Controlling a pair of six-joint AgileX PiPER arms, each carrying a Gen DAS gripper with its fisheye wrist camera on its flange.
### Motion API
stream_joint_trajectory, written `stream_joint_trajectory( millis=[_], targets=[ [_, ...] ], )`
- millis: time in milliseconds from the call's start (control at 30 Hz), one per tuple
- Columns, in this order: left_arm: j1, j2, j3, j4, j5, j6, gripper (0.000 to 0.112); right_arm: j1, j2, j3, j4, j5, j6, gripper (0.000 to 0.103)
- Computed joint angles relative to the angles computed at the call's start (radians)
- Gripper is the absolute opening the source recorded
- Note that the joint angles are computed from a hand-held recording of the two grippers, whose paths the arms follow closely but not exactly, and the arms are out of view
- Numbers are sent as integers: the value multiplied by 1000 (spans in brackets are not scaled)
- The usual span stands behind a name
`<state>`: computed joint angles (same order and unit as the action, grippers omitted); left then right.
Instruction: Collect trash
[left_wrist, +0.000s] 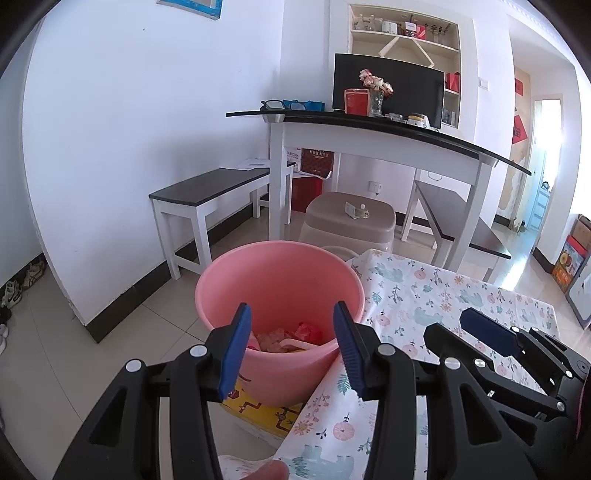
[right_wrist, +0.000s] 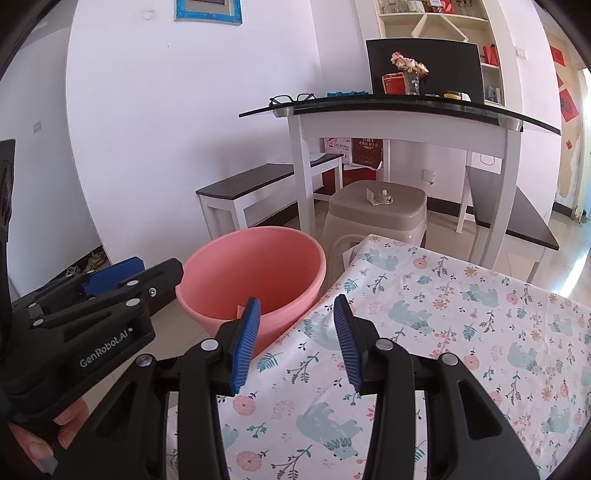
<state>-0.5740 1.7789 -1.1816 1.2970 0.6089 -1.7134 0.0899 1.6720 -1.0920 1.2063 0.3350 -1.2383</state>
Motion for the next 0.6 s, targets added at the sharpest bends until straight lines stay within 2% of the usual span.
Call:
stream_joint_trajectory(
  millis=[600],
  targets=[
    [-20, 19, -20, -9, 18, 14, 45, -16, 0, 4, 6, 13, 4, 42]
  ],
)
